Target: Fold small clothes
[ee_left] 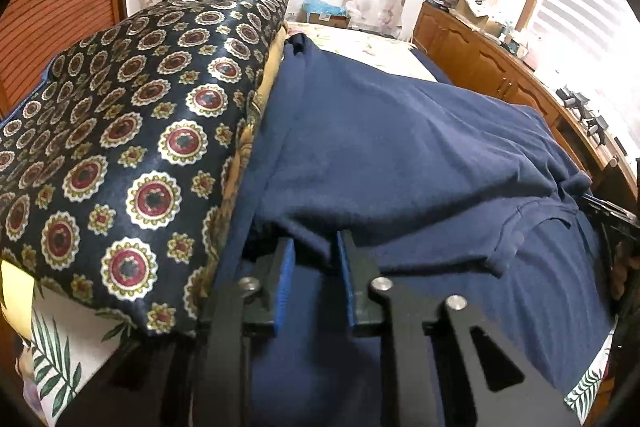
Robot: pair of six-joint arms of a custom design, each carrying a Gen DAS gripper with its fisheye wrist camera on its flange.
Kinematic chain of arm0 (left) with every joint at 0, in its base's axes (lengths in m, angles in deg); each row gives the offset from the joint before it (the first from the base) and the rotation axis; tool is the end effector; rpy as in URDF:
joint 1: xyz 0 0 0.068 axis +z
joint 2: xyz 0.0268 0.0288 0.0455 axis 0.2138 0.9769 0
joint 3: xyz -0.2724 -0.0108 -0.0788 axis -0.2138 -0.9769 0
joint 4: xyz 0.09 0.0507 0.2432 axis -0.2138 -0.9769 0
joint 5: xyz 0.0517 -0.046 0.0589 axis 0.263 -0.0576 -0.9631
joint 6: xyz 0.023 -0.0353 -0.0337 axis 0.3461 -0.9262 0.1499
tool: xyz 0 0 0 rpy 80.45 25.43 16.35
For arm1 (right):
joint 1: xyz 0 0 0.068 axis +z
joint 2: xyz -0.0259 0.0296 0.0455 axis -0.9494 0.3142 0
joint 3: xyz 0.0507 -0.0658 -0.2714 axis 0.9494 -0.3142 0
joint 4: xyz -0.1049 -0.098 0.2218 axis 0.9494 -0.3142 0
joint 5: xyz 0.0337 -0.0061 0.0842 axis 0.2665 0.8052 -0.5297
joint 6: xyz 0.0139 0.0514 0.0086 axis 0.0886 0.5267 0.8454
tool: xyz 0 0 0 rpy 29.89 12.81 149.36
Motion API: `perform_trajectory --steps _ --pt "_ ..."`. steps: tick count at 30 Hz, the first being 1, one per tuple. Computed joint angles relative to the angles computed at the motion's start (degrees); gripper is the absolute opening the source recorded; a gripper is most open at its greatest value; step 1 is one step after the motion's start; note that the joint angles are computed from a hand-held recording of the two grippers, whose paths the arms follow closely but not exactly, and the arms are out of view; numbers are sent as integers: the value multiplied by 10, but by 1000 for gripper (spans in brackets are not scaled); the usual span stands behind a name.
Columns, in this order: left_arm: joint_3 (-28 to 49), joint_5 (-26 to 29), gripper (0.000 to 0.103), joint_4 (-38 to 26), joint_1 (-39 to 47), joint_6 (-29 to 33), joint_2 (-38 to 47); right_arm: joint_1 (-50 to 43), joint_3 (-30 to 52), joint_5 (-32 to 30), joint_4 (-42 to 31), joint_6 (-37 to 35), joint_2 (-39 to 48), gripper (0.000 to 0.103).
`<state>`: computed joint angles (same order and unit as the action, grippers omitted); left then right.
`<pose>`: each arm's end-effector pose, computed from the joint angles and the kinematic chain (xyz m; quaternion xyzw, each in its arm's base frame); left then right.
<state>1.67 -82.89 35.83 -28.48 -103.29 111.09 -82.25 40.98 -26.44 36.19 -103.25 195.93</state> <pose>0.2384 -0.1848 0.1447 -0.1553 0.9244 -0.0417 0.3459 0.3949 -0.0549 0.1230 -0.2269 0.9067 0.1581 0.3186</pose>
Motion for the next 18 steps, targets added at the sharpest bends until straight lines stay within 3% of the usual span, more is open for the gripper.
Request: perform_trajectory --steps 6,13,15,16,18 --pt "-10 -26 0 6 -24 4 -10 11 18 -4 -16 10 4 52" --pt "-1 -72 0 3 -53 8 -24 33 40 5 -14 39 13 50" --pt "0 -93 0 -2 -61 6 -35 39 43 17 -4 48 18 28" --pt "-2 -104 0 -2 -66 4 -44 38 41 13 3 49 17 7" --pt "-5 -124 0 -8 -79 1 -69 33 22 -7 23 42 2 3"
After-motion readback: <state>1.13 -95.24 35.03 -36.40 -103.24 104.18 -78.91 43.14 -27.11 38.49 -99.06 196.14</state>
